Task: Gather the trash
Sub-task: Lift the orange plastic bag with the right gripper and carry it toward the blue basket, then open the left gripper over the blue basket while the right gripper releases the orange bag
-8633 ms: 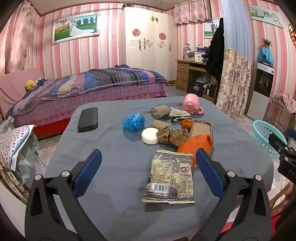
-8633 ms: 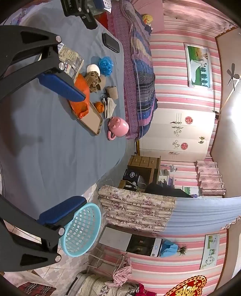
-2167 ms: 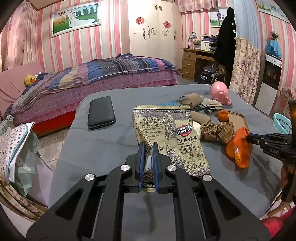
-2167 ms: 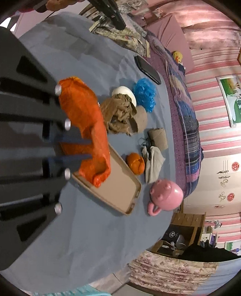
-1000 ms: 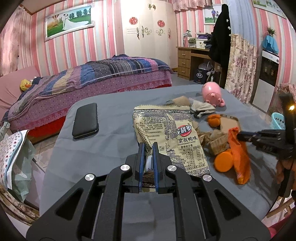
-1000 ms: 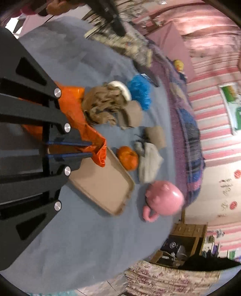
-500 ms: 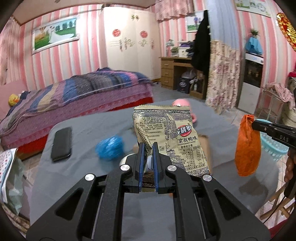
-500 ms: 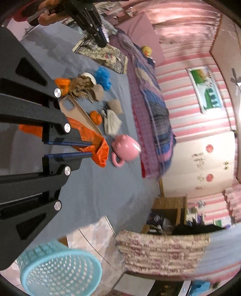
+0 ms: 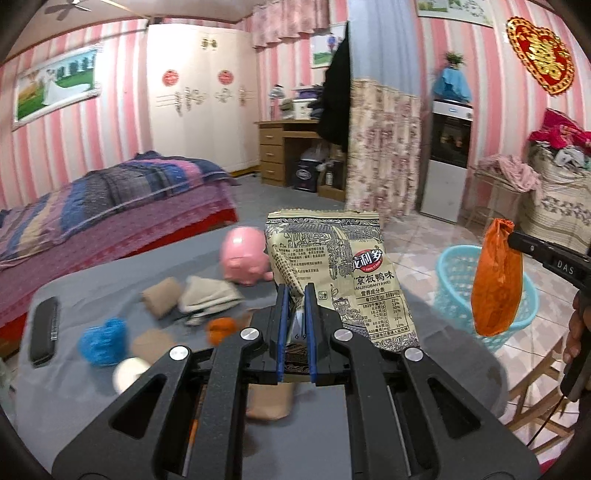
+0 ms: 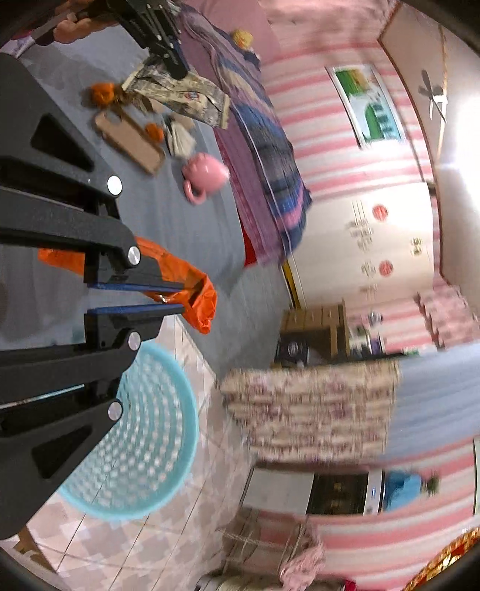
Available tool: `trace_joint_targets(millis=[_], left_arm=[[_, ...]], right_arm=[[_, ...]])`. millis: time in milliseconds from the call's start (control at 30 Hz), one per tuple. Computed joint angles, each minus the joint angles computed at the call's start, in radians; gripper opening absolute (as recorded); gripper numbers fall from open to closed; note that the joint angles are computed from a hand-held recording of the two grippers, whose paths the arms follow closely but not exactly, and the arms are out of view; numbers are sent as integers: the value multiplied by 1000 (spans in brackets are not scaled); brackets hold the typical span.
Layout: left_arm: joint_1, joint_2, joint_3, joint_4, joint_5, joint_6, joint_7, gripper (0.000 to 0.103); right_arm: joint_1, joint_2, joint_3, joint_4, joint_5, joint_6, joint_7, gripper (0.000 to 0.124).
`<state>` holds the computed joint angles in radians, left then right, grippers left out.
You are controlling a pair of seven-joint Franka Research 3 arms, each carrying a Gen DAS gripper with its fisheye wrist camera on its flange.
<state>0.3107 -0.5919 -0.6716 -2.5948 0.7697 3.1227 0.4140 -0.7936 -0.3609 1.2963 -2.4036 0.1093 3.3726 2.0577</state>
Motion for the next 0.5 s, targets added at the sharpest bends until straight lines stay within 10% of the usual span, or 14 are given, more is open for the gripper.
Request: trace_joint_targets(millis=[500], left_arm=[[478,191,-567,287,-22,113,-9,8]], right_arm=[[-53,-56,-111,-95,61,-16,24,7]])
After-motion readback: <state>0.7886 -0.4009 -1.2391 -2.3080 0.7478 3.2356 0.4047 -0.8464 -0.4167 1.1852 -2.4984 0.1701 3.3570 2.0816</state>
